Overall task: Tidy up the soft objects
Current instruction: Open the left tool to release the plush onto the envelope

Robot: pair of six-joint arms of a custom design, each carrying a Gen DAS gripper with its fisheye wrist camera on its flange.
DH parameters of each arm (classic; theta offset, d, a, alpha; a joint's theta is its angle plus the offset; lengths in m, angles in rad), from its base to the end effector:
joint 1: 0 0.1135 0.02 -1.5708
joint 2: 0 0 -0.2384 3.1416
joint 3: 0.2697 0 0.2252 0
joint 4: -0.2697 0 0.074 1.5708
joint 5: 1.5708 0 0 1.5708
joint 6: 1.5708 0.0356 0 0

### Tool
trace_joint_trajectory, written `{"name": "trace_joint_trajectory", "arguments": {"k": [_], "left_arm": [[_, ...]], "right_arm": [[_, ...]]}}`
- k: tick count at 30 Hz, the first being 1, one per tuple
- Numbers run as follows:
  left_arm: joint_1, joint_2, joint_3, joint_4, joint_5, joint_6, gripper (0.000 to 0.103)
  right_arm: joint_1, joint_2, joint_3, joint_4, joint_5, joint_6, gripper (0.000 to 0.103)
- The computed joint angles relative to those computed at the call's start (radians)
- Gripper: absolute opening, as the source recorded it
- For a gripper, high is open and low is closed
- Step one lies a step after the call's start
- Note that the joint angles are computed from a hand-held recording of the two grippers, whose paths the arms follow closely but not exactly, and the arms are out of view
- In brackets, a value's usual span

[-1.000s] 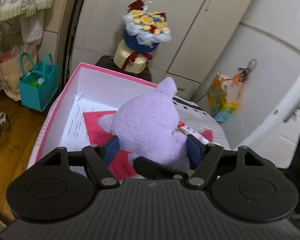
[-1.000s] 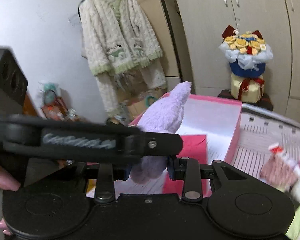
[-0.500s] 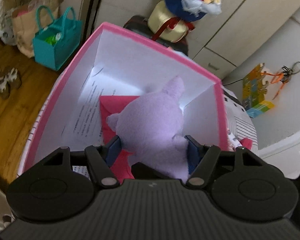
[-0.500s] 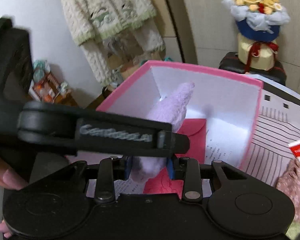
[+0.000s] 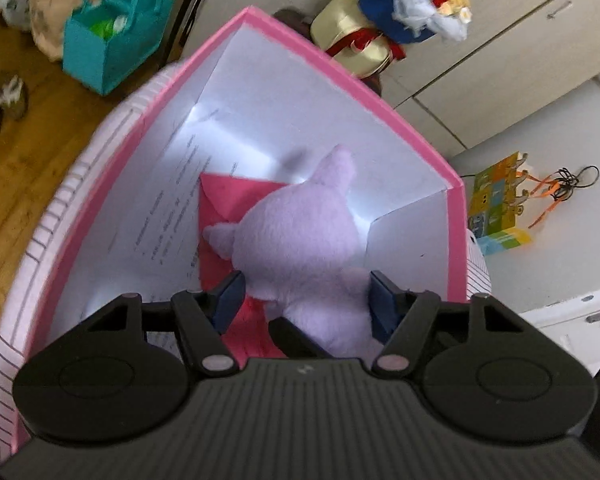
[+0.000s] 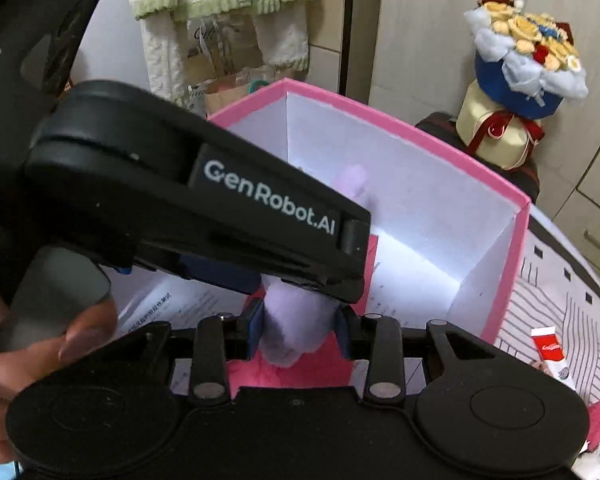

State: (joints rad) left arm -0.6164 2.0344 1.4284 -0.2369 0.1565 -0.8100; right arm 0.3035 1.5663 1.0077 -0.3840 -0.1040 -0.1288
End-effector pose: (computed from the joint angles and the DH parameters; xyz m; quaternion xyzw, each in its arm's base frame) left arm 0.3328 -0.2426 0.1709 -0.0623 0.9300 -0.2874 0.2206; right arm 0.2843 0.0929 0.1992 -0.2194 0.9242 0.0762 0.3031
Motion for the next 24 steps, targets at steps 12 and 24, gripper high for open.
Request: {"name": "trace_joint_trajectory", "arguments": {"k": [12,24], "left_arm": [[-0.096,-0.335,-0.220,0.010,-0.152,0.280,0.073],[-0.321,-0.644,-0.309,-0.195,-0.254,0.311,0.075]], "right_arm": [[-0.116,-0.441,-0.153,-0.211,-0.163,-0.020,0.067],[-0.547,-0.870,-0.111,-0.737,-0.485,-0.377,0.067]]}}
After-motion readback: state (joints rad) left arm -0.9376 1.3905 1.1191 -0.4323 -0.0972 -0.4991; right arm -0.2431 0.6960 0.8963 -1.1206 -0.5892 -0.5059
